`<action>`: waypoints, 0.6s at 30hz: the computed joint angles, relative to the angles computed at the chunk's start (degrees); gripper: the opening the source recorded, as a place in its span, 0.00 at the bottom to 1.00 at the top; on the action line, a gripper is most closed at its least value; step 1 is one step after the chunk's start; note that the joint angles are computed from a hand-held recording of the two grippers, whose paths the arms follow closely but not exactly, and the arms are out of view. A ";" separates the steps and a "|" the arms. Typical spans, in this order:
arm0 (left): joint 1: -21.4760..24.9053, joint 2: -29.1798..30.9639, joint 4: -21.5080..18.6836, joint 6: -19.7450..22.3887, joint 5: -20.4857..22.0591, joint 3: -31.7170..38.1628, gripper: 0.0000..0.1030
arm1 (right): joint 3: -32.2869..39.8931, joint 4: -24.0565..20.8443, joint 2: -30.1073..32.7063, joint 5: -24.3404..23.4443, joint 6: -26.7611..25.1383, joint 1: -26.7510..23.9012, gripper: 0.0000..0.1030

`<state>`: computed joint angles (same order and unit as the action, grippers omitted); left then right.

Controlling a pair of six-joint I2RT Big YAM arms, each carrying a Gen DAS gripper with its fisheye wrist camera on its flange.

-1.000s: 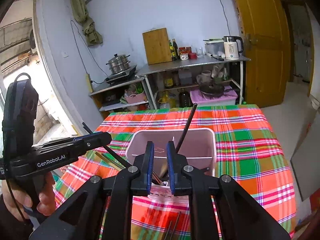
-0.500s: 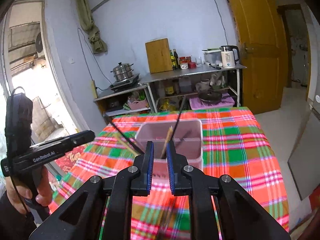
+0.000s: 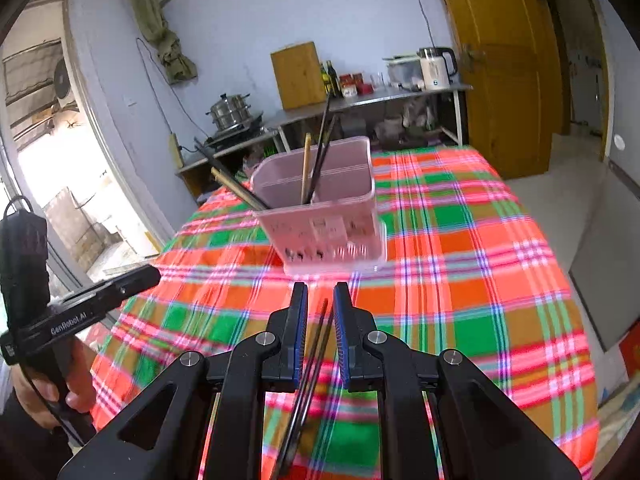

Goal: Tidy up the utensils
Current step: 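Move both open tools back to the last black chopsticks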

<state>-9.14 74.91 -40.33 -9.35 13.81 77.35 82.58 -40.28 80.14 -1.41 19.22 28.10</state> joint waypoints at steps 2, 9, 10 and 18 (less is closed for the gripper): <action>-0.08 -0.88 0.20 -0.13 0.03 -2.01 0.16 | -1.20 -0.08 -0.48 0.15 0.35 0.29 0.13; 0.37 -2.00 0.03 -0.93 -0.37 -5.17 0.16 | -2.84 -0.57 -0.02 0.04 0.94 1.21 0.13; 0.40 -1.94 -0.03 -1.10 -0.40 -5.24 0.16 | -2.93 -0.67 0.22 -0.03 1.03 1.32 0.13; 0.09 -0.57 -0.34 -1.96 0.19 -5.88 0.16 | -1.72 -2.48 4.60 -1.95 1.51 2.17 0.13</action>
